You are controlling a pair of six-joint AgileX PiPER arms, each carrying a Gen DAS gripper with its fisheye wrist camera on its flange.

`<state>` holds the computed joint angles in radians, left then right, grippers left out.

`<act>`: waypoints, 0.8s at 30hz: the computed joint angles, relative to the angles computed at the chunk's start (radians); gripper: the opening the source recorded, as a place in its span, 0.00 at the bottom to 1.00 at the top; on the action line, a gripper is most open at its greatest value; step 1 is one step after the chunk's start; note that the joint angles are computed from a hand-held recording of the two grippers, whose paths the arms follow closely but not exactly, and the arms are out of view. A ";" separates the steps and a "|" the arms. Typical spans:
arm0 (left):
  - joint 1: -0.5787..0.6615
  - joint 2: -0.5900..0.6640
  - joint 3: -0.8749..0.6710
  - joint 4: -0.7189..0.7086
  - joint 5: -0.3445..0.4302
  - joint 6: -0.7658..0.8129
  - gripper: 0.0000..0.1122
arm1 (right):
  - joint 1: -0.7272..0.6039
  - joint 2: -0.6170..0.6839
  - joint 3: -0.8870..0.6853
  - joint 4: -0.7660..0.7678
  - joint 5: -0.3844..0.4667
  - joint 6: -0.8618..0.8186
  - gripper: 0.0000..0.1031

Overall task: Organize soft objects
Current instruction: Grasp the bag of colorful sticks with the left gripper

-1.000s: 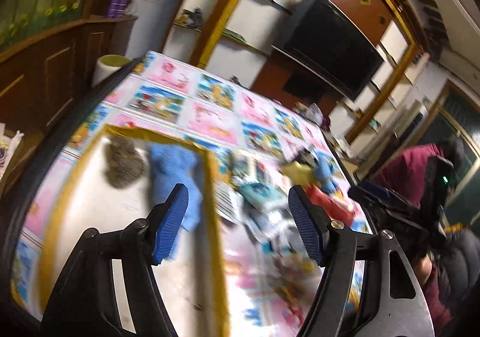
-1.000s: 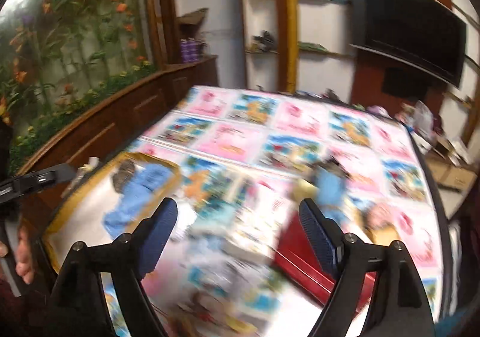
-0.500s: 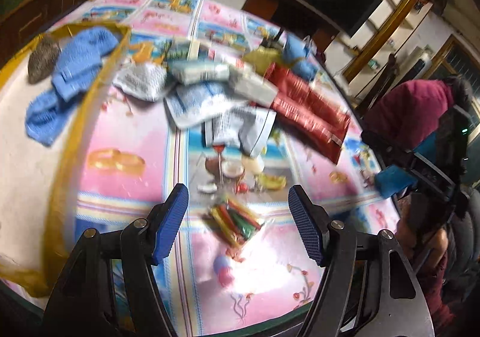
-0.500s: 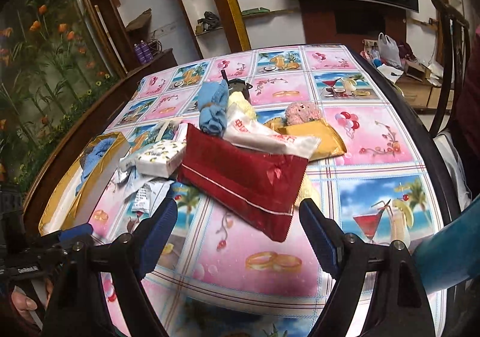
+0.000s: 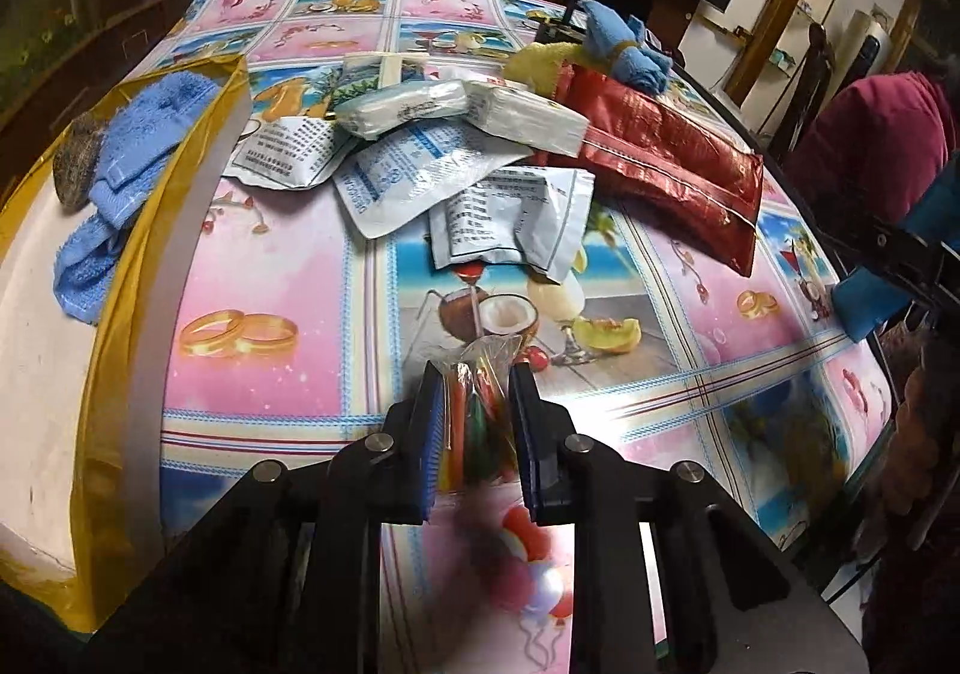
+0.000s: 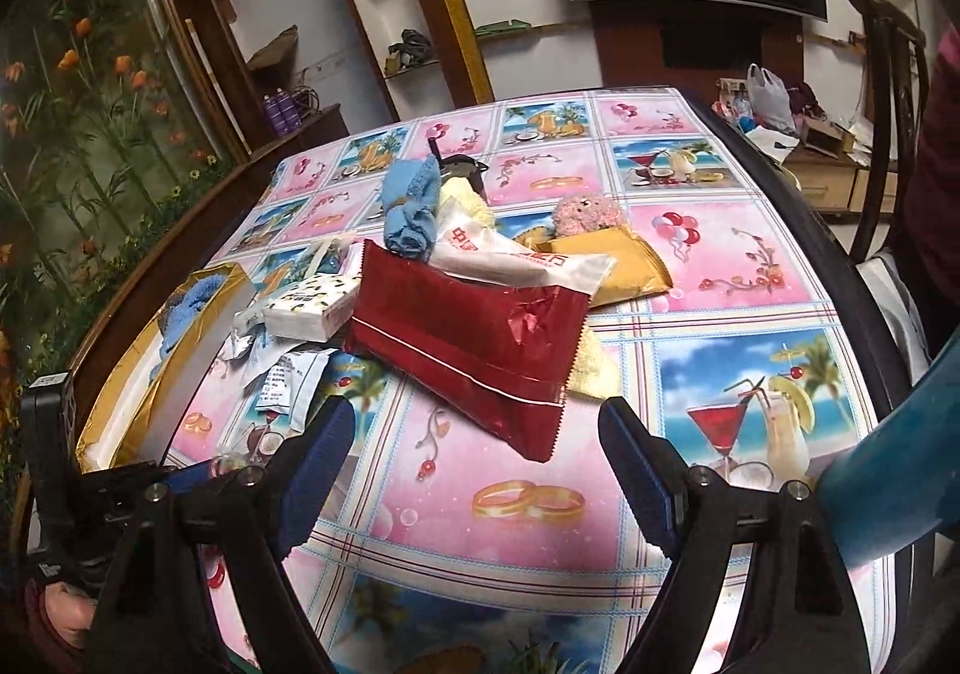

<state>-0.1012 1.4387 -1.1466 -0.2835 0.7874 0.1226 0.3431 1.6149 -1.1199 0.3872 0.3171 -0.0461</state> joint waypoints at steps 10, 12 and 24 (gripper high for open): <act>0.096 -0.006 0.023 -0.171 0.011 0.158 0.18 | 0.009 0.028 -0.035 -0.059 0.022 0.070 0.81; 0.065 -0.007 0.022 -0.122 -0.012 0.120 0.19 | 0.016 0.034 -0.054 -0.078 0.028 0.087 0.81; 0.199 -0.032 0.052 -0.374 0.083 0.337 0.15 | -0.053 0.285 -0.448 -0.079 0.249 0.142 0.81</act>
